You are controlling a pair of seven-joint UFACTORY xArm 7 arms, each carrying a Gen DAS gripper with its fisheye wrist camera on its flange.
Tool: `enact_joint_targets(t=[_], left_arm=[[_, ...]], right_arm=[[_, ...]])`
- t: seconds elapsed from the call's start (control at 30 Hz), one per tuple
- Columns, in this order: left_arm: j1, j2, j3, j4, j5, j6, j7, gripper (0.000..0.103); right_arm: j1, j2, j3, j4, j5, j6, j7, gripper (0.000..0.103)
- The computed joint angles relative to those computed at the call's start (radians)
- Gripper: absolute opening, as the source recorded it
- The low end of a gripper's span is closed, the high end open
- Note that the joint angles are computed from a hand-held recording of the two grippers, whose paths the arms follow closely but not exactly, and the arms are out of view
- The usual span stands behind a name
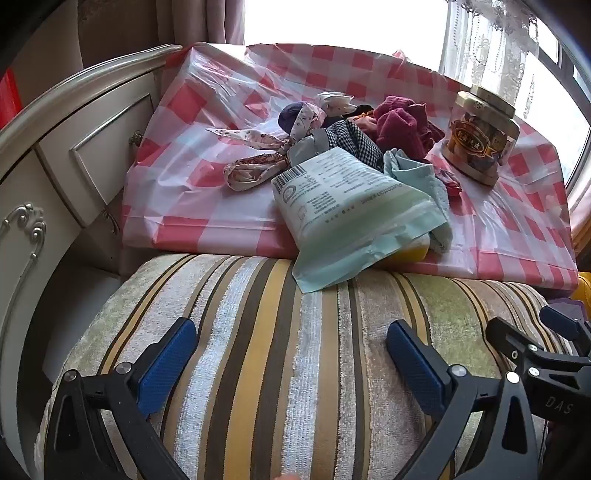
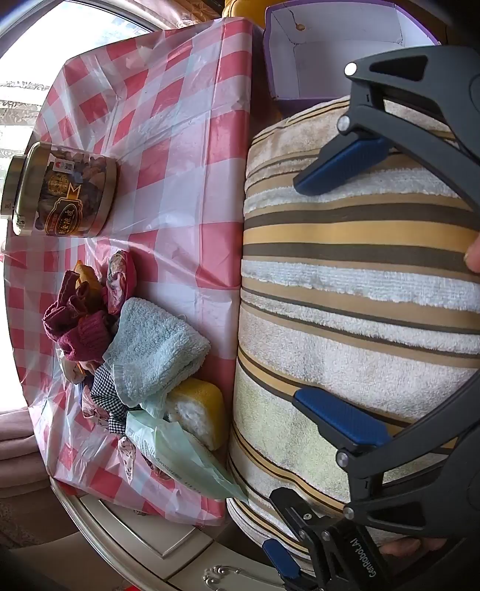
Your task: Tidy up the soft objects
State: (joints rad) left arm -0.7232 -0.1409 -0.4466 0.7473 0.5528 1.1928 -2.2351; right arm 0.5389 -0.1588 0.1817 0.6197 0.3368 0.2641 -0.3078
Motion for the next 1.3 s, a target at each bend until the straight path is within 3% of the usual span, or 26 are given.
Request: enact_joint_targets(t=[1.3], left_arm=[[-0.014,0.016,-0.001,0.012,0.031,0.03,-0.035,0.103]], right_arm=[[0.002,-0.001,-0.002,-0.001,0.004,-0.001,-0.003,0.103]])
